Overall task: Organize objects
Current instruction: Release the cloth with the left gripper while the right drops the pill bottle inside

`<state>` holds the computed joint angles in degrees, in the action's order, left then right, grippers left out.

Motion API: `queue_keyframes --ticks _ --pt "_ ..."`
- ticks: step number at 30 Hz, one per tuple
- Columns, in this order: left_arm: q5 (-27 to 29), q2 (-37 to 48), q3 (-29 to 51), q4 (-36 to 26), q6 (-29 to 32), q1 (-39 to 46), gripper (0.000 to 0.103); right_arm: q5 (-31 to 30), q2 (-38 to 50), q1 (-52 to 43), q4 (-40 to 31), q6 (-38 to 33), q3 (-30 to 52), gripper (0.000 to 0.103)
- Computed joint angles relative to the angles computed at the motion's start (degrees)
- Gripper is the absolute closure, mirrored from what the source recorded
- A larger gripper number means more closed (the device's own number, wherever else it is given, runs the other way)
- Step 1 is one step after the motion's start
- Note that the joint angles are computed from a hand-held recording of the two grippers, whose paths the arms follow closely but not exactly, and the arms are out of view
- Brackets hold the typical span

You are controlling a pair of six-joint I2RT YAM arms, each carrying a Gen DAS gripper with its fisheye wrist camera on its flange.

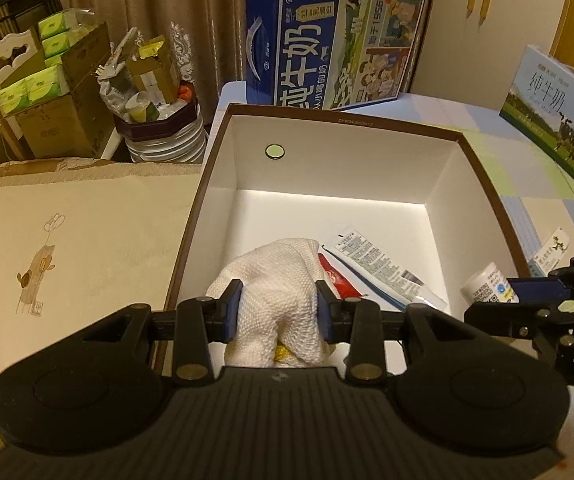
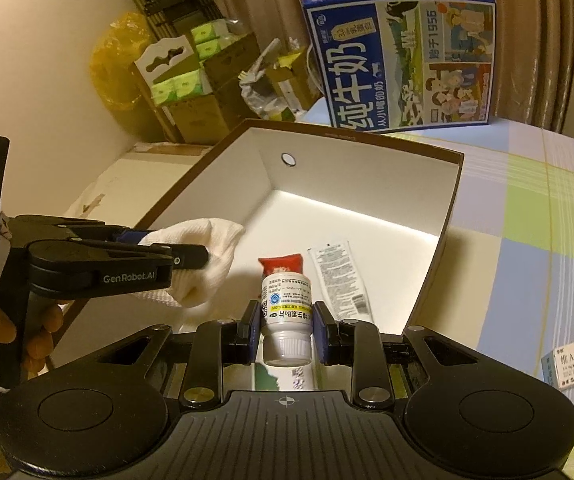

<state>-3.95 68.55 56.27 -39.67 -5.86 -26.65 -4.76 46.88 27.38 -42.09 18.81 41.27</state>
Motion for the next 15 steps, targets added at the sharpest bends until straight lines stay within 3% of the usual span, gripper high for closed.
queue_keyframes --ticks 11,15 --pt "1.38 5.45 1.39 3.60 2.49 1.15 0.068 -2.14 4.15 -3.25 3.30 -1.99 -0.04 0.079" --pt "2.26 5.39 2.19 3.08 2.97 1.37 0.063 -2.27 5.18 -3.31 4.13 -2.21 0.06 0.079"
